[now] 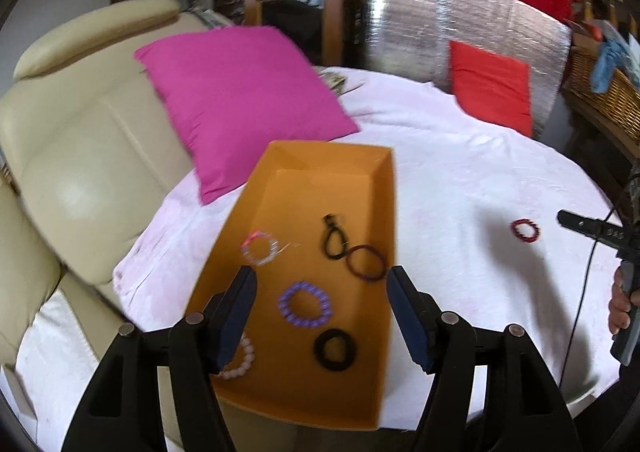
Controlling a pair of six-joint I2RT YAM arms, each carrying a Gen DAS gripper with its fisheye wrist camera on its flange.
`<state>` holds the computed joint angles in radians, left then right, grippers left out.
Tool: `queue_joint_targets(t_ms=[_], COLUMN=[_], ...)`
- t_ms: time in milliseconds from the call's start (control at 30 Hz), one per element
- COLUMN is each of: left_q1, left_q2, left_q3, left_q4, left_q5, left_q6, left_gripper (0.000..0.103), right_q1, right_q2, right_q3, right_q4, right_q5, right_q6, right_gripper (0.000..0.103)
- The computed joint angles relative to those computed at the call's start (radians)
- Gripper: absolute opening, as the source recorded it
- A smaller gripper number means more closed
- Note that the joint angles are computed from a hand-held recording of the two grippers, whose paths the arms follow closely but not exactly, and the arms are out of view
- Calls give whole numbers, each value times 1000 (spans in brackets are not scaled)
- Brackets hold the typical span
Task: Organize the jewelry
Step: 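Move the right tool to the red bead bracelet on the cloth, then grasp the red bead bracelet with the right tool and lift it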
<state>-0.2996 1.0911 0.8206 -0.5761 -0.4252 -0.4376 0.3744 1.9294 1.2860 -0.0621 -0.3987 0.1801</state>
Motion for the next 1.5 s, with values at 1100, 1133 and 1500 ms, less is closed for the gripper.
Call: queue_joint_targets(t_ms=[1100, 1133, 1500], left_q1=[-212, -216, -230], left_q2=[938, 954, 961], left_q3=[687, 702, 699], left_q4=[-86, -97, -96], left_q5=[26, 18, -26], left_q6=[-88, -93, -98], left_gripper=[75, 75, 75], right_q1=[-83, -73, -61], right_q2=[461, 459, 433], right_q3=[540, 540, 483], right_q4=[-321, -321, -246], right_q5=[227, 253, 315], right_q6=[76, 59, 19], right_gripper=[25, 25, 11])
